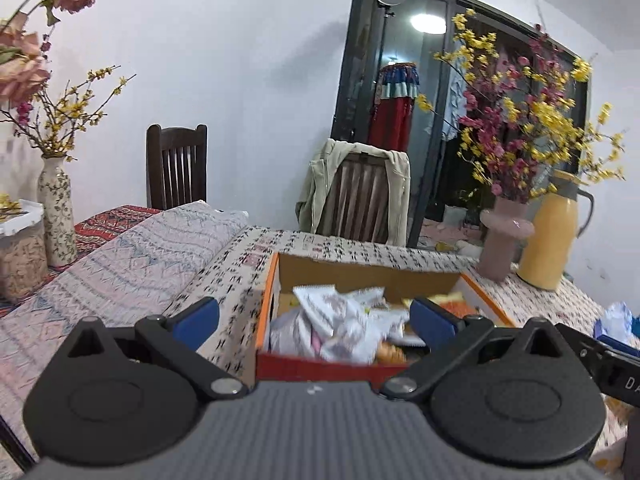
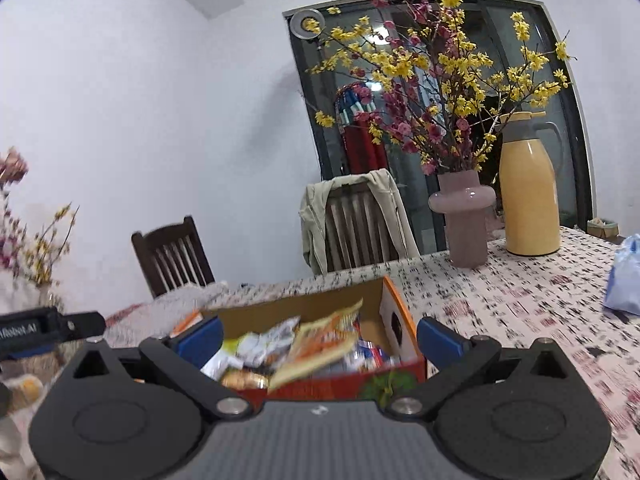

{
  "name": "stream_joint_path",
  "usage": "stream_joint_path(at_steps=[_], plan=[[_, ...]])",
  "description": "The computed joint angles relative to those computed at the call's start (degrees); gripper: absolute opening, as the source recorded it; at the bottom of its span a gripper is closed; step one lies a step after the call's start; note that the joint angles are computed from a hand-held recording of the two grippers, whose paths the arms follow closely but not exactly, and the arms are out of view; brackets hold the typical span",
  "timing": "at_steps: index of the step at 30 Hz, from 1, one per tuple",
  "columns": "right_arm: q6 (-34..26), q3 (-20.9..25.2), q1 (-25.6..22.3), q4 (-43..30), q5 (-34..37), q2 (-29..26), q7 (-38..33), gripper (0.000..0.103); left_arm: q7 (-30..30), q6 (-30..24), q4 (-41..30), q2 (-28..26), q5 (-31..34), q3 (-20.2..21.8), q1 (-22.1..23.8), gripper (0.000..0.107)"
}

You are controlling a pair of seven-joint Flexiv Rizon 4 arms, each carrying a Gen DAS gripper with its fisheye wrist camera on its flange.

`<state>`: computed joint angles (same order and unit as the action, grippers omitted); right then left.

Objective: Organize snacks

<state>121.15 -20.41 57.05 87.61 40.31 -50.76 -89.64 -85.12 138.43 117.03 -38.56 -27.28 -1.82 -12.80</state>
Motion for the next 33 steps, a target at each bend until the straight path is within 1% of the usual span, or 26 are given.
stream_joint_path(at_steps=[3, 5, 10, 14, 20, 33], plan=[[1.9, 2.1, 0.5, 4.5, -0.5, 2.1, -1.1, 0.103, -0.8, 1.4, 4.0, 1.5, 2.7, -0.1, 0.5, 0.103], [2.8, 3.4, 0.9, 7.0, -0.3, 3.3, -2.1, 0.103, -1.2, 2.5, 6.5, 2.1, 3.3, 0.1, 0.3, 0.103], [3.3, 4.4, 2.5, 10.3, 1.7, 5.1, -5.1, 0.103, -2.6, 3.9, 11.5, 3.2, 3.9, 0.3, 0.4, 0.103], [3.1, 5.0, 3.5, 12.0, 3.3, 6.0, -6.9, 0.103, -3.8, 4.4, 14.1, 3.6, 5.2, 0.4, 0.9, 0.103], [1.9, 5.3, 4.4, 13.4, 3.7, 6.5, -7.1, 0.103, -5.0, 5.2, 16.5, 3.7, 6.0, 0.6, 1.2, 0.103], [0.5, 2.6, 6.6, 15.2, 2.1, 6.4, -3.8, 0.103, -6.5, 5.0, 17.4, 3.6, 6.7, 0.9, 1.6, 0.103]])
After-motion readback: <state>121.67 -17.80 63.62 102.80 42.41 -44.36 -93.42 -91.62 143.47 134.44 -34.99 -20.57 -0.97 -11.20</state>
